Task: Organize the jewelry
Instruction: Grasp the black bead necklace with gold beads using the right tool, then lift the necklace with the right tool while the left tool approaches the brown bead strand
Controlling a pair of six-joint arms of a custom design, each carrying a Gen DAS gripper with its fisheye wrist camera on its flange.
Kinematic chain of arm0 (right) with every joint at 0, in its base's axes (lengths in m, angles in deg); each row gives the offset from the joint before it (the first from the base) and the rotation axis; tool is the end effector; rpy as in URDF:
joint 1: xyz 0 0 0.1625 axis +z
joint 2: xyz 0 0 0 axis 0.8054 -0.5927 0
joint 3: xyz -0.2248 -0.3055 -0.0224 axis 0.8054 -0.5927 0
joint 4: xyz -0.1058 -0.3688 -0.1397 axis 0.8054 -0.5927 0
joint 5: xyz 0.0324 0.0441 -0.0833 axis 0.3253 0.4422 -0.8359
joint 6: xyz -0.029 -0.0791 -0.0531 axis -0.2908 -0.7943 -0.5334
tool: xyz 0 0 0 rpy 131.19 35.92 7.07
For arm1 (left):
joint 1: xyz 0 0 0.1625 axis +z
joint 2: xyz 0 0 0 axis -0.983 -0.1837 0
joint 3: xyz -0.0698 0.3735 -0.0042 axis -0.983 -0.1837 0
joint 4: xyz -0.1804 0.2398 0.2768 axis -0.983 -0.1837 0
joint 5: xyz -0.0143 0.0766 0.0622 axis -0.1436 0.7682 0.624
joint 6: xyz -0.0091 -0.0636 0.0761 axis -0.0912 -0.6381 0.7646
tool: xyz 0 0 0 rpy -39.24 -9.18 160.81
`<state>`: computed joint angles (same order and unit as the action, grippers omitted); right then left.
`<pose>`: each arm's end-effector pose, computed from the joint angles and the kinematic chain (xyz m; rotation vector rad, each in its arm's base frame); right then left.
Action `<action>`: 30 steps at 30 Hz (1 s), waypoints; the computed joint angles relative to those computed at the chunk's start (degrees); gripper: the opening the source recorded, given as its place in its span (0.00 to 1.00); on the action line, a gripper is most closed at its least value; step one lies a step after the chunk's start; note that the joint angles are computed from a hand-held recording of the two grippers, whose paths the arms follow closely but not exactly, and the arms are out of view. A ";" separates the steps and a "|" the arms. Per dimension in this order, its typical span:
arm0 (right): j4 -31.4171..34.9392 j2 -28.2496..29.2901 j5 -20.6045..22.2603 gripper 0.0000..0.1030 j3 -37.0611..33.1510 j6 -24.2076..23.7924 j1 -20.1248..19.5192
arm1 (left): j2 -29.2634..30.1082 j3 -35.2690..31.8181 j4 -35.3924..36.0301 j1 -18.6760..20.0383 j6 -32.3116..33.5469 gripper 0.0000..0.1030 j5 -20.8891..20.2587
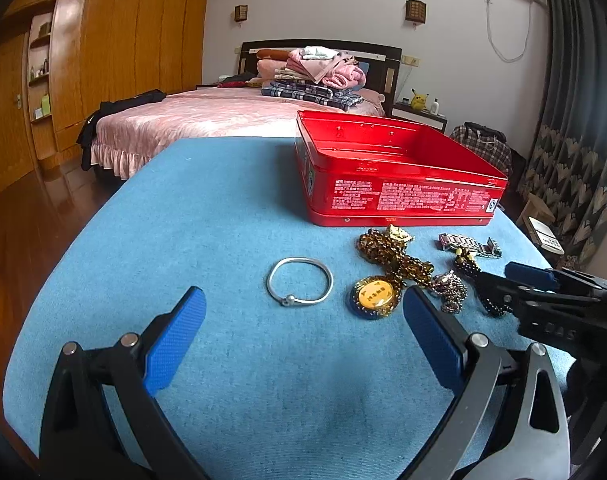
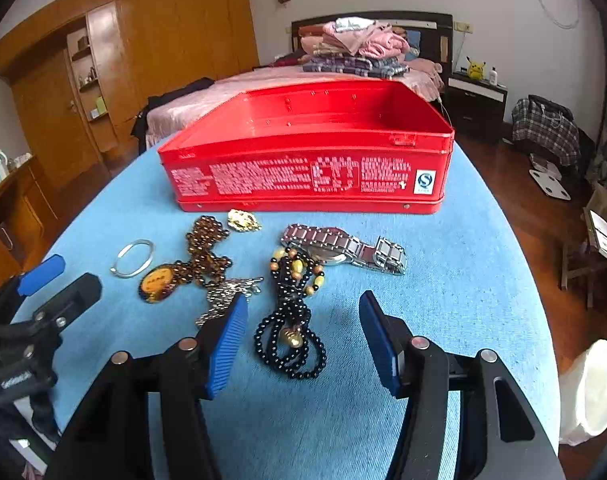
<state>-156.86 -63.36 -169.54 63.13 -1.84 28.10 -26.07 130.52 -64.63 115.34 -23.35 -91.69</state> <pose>0.0277 -0.6997 0.3260 1.0449 -2.5016 0.6630 -0.3859 -0.5637 -0.0293 0.0494 2.0089 -1.2518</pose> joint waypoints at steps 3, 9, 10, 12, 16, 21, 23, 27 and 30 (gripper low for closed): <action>0.65 0.72 -0.74 0.45 -0.81 0.54 0.22 | 0.68 -0.58 -1.12 -0.05 1.16 0.93 0.00; 0.27 1.84 -2.29 0.40 -1.52 -0.52 0.91 | 1.61 -1.72 -2.40 0.05 2.51 0.93 -0.17; 0.43 1.79 -2.12 0.38 -1.48 -0.89 0.88 | 1.71 -1.91 -2.33 0.05 2.46 0.93 -0.27; 0.68 1.49 -1.60 0.26 -1.22 -1.26 0.71 | 1.75 -1.90 -2.67 0.01 2.61 0.93 -0.37; 1.56 1.16 -0.70 0.20 -1.44 -0.23 0.32 | 2.24 -2.54 -3.40 -0.17 3.75 0.93 -0.63; 2.10 0.26 0.24 0.20 -1.61 0.41 -0.56 | 3.72 -4.27 -6.61 -0.03 7.13 0.93 -1.70; 2.06 -0.26 0.46 0.20 -1.41 0.39 -0.90 | 4.64 -5.23 -9.06 0.18 9.58 0.93 -2.54; 3.01 -0.39 0.78 0.20 -2.04 0.60 -1.40 | 5.44 -6.96 -8.72 0.86 10.95 0.71 -4.97; 3.30 -0.02 1.00 0.20 -2.56 0.35 -1.43 | 5.35 -7.54 -6.03 1.37 8.67 0.70 -5.96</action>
